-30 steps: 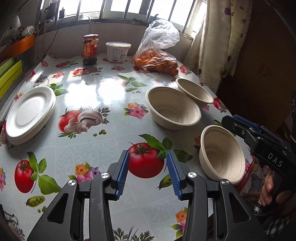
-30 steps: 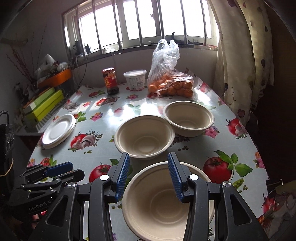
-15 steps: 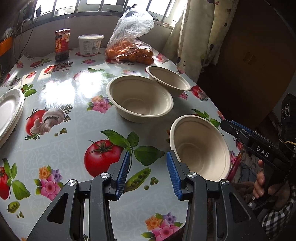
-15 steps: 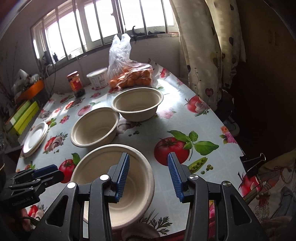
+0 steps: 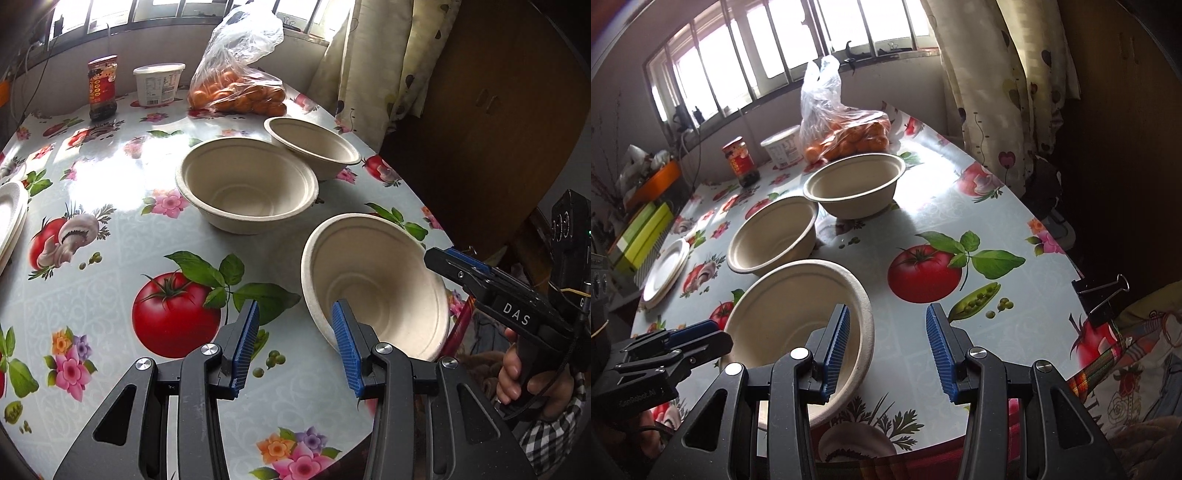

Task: Organize plates and bowls

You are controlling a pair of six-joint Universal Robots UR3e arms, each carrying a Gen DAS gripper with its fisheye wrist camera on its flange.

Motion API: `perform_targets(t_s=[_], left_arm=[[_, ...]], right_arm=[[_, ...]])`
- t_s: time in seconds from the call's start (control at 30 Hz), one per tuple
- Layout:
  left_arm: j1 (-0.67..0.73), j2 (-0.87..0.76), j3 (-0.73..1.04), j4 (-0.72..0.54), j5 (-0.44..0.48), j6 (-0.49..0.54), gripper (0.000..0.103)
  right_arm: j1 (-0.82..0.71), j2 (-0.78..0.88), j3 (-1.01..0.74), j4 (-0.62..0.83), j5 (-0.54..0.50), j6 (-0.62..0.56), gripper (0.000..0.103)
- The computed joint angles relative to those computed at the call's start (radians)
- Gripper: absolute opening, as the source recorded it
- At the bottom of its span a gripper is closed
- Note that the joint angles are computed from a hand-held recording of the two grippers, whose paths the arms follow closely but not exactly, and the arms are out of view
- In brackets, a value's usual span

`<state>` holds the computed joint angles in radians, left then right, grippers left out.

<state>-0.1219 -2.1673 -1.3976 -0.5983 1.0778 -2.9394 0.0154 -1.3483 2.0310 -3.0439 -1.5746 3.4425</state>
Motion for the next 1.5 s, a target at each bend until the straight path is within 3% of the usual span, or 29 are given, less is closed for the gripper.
perform_targets(t_s=[0.43, 0.57, 0.67, 0.9, 1.23, 1.5], left_arm=[[-0.016, -0.001, -0.010, 0.014, 0.006, -0.008, 0.042], [-0.020, -0.003, -0.008, 0.012, 0.013, -0.012, 0.036], [-0.023, -0.002, -0.009, 0.016, 0.022, -0.014, 0.035], [-0.025, -0.002, -0.010, 0.015, 0.025, -0.016, 0.021], [-0.025, -0.001, -0.017, 0.024, 0.017, -0.019, 0.021], [-0.027, -0.007, -0.009, 0.014, 0.010, -0.022, 0.019]], right_arm=[[-0.004, 0.009, 0.031, -0.044, 0.052, -0.003, 0.043], [-0.003, 0.013, 0.036, -0.052, 0.059, -0.004, 0.041], [-0.004, 0.011, 0.042, -0.062, 0.064, -0.007, 0.038], [-0.003, 0.004, 0.053, -0.068, 0.062, -0.001, 0.030], [0.002, 0.014, 0.058, -0.088, 0.068, 0.001, 0.018], [0.005, 0.022, 0.054, -0.093, 0.067, 0.007, 0.015]])
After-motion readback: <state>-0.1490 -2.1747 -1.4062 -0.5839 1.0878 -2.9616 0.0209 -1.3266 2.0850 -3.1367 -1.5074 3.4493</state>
